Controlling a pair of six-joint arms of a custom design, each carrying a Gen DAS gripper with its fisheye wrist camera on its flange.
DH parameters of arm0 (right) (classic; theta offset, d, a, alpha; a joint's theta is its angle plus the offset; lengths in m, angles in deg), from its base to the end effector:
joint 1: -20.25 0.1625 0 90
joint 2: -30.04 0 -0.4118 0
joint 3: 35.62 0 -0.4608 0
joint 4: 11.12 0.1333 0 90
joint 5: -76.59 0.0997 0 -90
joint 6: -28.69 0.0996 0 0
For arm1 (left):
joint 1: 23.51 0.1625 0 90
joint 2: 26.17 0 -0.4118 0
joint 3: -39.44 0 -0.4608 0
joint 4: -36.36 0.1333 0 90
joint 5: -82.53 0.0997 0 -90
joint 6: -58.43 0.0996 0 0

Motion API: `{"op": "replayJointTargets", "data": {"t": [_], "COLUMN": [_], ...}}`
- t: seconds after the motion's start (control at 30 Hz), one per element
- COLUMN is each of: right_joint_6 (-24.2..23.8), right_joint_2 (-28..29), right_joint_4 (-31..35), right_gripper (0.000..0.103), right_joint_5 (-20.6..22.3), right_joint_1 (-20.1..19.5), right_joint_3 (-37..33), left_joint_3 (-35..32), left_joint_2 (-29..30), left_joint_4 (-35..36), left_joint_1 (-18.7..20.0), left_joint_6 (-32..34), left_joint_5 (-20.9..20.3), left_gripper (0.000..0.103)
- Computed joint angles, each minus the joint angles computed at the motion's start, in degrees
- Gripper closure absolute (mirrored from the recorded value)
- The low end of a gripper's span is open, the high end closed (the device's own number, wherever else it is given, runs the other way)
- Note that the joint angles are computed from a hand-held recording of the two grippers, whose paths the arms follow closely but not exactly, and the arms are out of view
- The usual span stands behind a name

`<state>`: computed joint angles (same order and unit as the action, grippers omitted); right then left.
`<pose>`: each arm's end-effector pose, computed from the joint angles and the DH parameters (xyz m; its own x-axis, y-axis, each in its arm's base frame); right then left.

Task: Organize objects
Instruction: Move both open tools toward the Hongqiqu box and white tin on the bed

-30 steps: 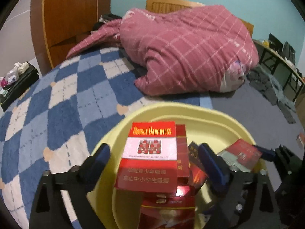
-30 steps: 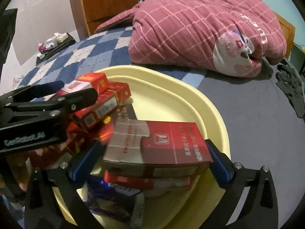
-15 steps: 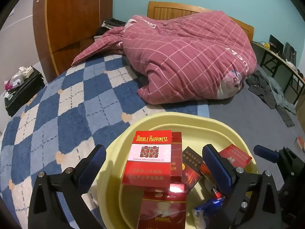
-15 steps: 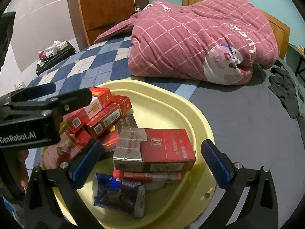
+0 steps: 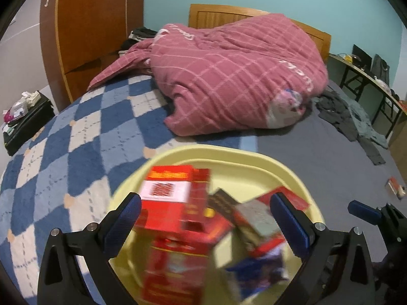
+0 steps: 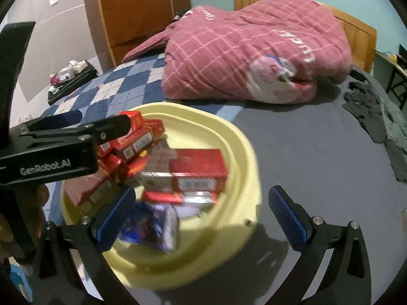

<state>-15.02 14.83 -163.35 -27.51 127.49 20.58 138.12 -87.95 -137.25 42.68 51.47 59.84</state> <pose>0.3629 -0.8016 -0.0856 -0.4976 -0.7620 0.4145 -0.8578 0.5031 -0.1050 -0.0602 -0.6943 0.2949 -0.6530 -0.5313 -0.5398 0.1992 0.5671 -0.7992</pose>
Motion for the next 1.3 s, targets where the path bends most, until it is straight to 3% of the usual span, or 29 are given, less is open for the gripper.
{"op": "replayJointTargets", "data": {"t": [0.23,0.43,0.7,1.0,1.3], "right_joint_6": [0.43,1.0,1.43,2.15,1.01], "right_joint_2": [-8.19,-13.78,-18.84,-23.0,-24.55], "right_joint_4": [-4.77,-7.18,-9.02,-9.91,-10.0], "right_gripper": [0.0,0.0,0.0,0.0,0.0], "right_joint_5": [-0.6,-0.89,-2.46,-4.61,-6.01], "right_joint_1": [-2.79,-5.4,-9.16,-13.23,-16.0], "right_joint_3": [8.71,12.5,15.1,16.71,14.95], "left_joint_3": [-1.0,-2.61,-8.08,-14.13,-23.88], "left_joint_2": [2.54,6.62,12.85,19.47,27.34], "left_joint_4": [3.78,3.13,9.81,12.13,15.65], "left_joint_1": [-2.74,-5.78,-7.62,-7.58,-7.26], "left_joint_6": [-3.48,-1.38,-3.89,-5.61,-3.39], "left_joint_5": [-1.68,-2.61,-6.45,-12.46,-15.41], "left_gripper": [0.0,0.0,0.0,0.0,0.0]}}
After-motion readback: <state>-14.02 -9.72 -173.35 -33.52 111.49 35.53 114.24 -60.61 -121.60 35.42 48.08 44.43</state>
